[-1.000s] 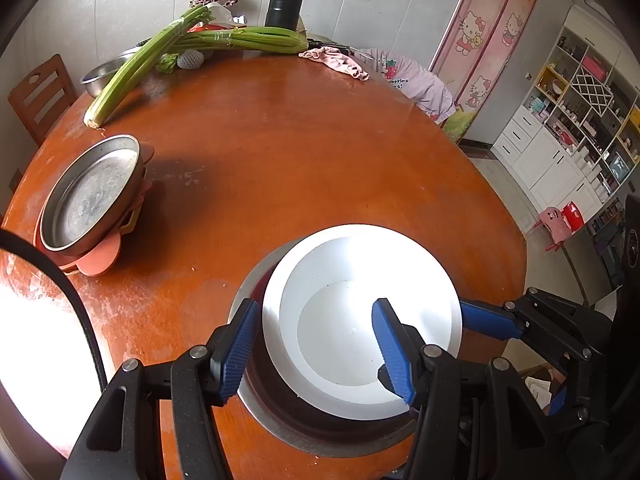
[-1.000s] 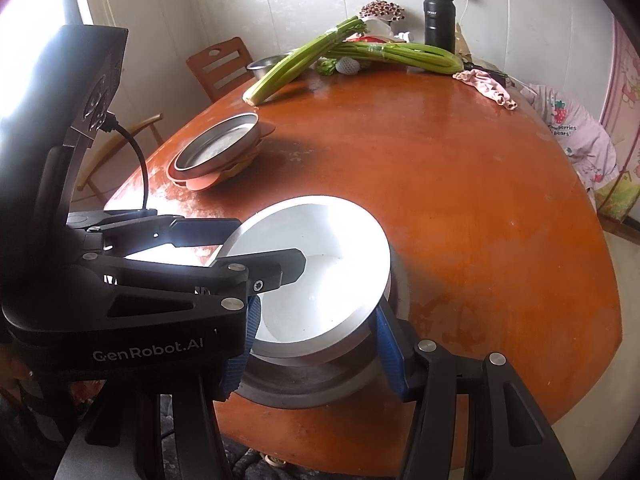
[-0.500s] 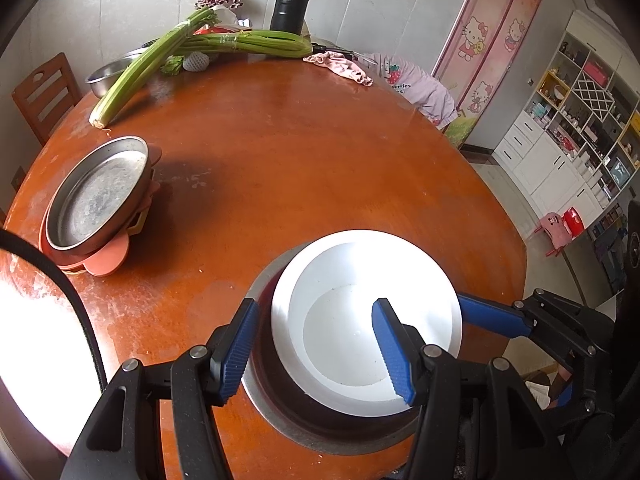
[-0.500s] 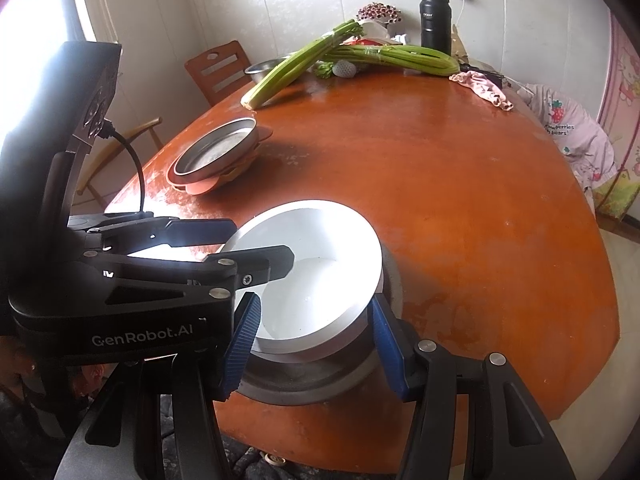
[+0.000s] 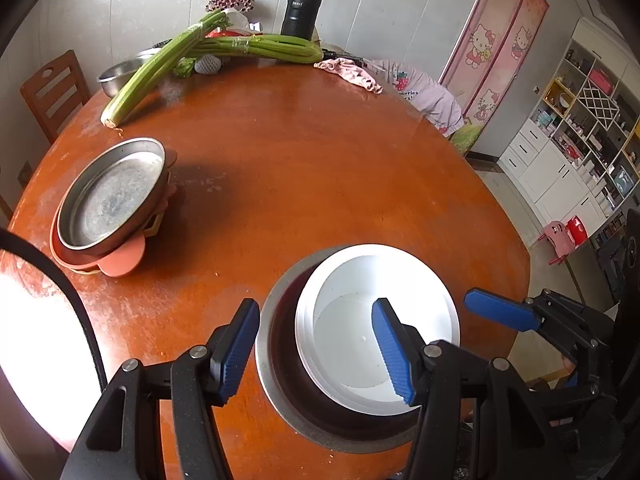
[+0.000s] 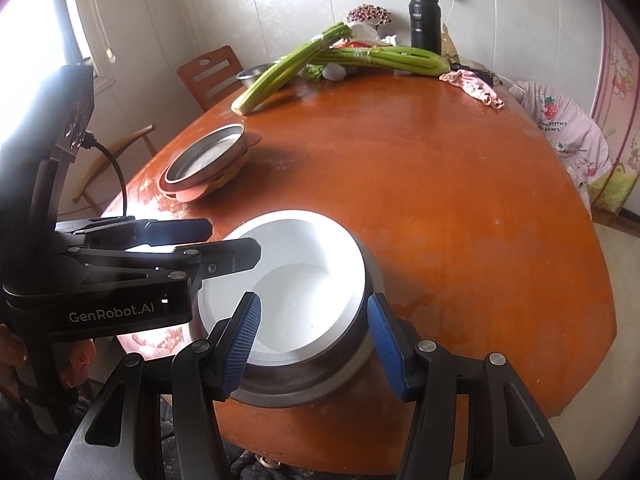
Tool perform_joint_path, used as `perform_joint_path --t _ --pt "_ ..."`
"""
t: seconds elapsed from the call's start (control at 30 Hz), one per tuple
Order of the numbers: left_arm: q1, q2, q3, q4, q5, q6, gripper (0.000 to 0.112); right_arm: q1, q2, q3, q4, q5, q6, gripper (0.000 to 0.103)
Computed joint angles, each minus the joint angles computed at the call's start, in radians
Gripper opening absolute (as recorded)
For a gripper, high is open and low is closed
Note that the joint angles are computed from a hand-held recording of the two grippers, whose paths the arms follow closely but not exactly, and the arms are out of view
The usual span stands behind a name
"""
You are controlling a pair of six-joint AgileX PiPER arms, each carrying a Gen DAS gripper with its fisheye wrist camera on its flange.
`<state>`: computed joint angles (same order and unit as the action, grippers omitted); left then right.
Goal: Organize plates and bowls
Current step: 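Open the left tool to release the noodle bowl, then move the left tool to the steel bowl rim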
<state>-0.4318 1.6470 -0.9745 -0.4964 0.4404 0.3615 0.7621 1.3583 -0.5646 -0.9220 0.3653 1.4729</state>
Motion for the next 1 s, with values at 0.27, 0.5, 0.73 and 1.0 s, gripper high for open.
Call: perform_joint_path --t 0.27,0.5,0.73,1.0 --pt "0.023 -0.021 0.017 0.020 -0.007 -0.007 0.062 -0.012 -0.040 0.015 -0.013 0.026 0.019 0.063" --pt "0.051 0.003 0.017 -0.061 0.008 0.086 0.064 -0.051 -0.003 0.011 0.017 0.003 0.004 0.064" --pt "0.066 0.064 0.001 -0.098 0.026 0.123 0.064 -0.088 0.047 0.012 0.071 -0.038 -0.035 0.064" --pt "0.070 0.129 -0.019 -0.163 0.044 0.188 0.065 -0.123 0.102 0.012 0.217 -0.120 -0.177 0.064"
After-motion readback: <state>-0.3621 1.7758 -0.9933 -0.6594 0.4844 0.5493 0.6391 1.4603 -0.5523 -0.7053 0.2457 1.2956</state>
